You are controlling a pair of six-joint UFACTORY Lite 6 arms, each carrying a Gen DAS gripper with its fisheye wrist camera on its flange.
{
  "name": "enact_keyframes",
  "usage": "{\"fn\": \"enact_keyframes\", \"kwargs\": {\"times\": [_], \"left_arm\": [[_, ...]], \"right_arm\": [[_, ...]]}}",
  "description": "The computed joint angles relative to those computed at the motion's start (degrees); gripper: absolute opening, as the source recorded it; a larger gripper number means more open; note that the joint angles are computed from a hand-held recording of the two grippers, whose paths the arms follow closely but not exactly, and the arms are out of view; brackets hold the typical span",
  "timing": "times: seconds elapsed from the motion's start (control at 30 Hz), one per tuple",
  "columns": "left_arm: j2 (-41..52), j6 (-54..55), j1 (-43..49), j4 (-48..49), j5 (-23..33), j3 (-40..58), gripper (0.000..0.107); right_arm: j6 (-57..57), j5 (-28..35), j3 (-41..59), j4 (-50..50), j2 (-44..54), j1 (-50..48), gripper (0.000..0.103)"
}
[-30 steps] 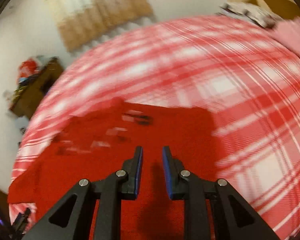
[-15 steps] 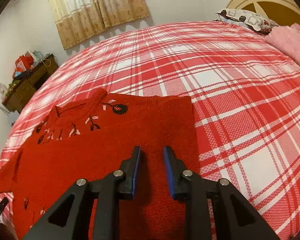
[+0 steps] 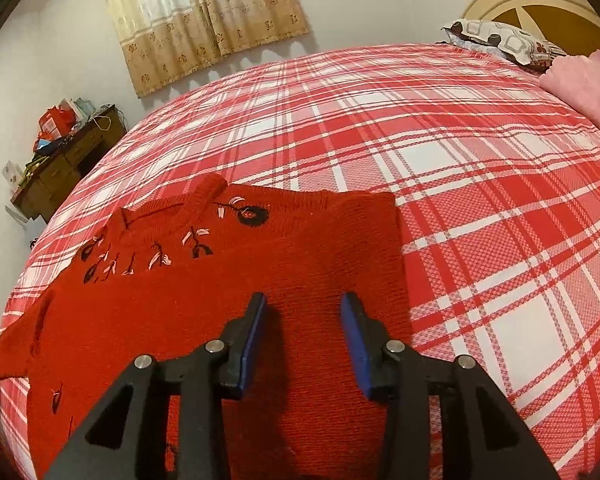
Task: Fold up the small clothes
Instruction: 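Grasp the cuff of the other sleeve with the left gripper, then fold the held sleeve across the sweater body, then open the left gripper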
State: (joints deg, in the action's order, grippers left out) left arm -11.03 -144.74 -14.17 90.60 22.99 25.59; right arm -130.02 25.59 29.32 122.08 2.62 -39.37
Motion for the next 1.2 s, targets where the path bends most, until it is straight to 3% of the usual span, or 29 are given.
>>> {"fn": "enact_keyframes", "kwargs": {"times": [0.07,0.13,0.23,0.27,0.3,0.37,0.5,0.67,0.83,1.0,1.2], "left_arm": [[4.9,-7.8,2.8,7.7,-2.9,1.6,0.073],[6.5,-8.2,-0.6,7.0,1.1,2.8,0.072],[9.2,-12.5,-0.5,12.1,0.7,4.3,0.068],[10.0,-13.9,-0.6,13.4,1.2,4.7,0.055],[10.6,-15.7,-0.6,15.3,1.9,4.7,0.037],[11.7,-17.9,-0.1,17.4,2.3,4.8,0.017],[10.9,-24.9,1.5,24.9,1.8,3.2,0.012],[8.8,-15.6,-1.9,16.1,3.1,4.9,0.009],[5.4,0.6,-18.0,1.8,13.5,11.9,0.009],[15.3,14.9,-37.6,-3.4,24.7,30.1,0.009],[38.4,28.2,-51.1,-6.9,23.6,58.6,0.009]], "right_arm": [[-0.2,0.0,-0.1,0.1,0.0,0.0,0.040],[-0.6,-0.2,-0.1,0.6,0.0,0.1,0.041],[-0.6,-0.1,-0.2,0.6,-0.1,0.1,0.041],[-0.5,-0.1,-0.1,0.5,0.0,0.0,0.041],[-0.4,0.0,-0.1,0.4,0.0,0.0,0.041],[-0.4,0.0,-0.1,0.4,0.0,0.0,0.041],[-0.3,0.0,-0.1,0.3,0.1,-0.1,0.041],[-0.1,0.4,-0.1,0.1,0.1,-0.2,0.041],[0.0,0.5,-0.1,-0.1,0.2,-0.4,0.041],[1.1,1.1,0.0,-1.3,0.3,-0.9,0.041],[2.3,2.2,0.2,-2.9,0.8,-1.9,0.041]]}}
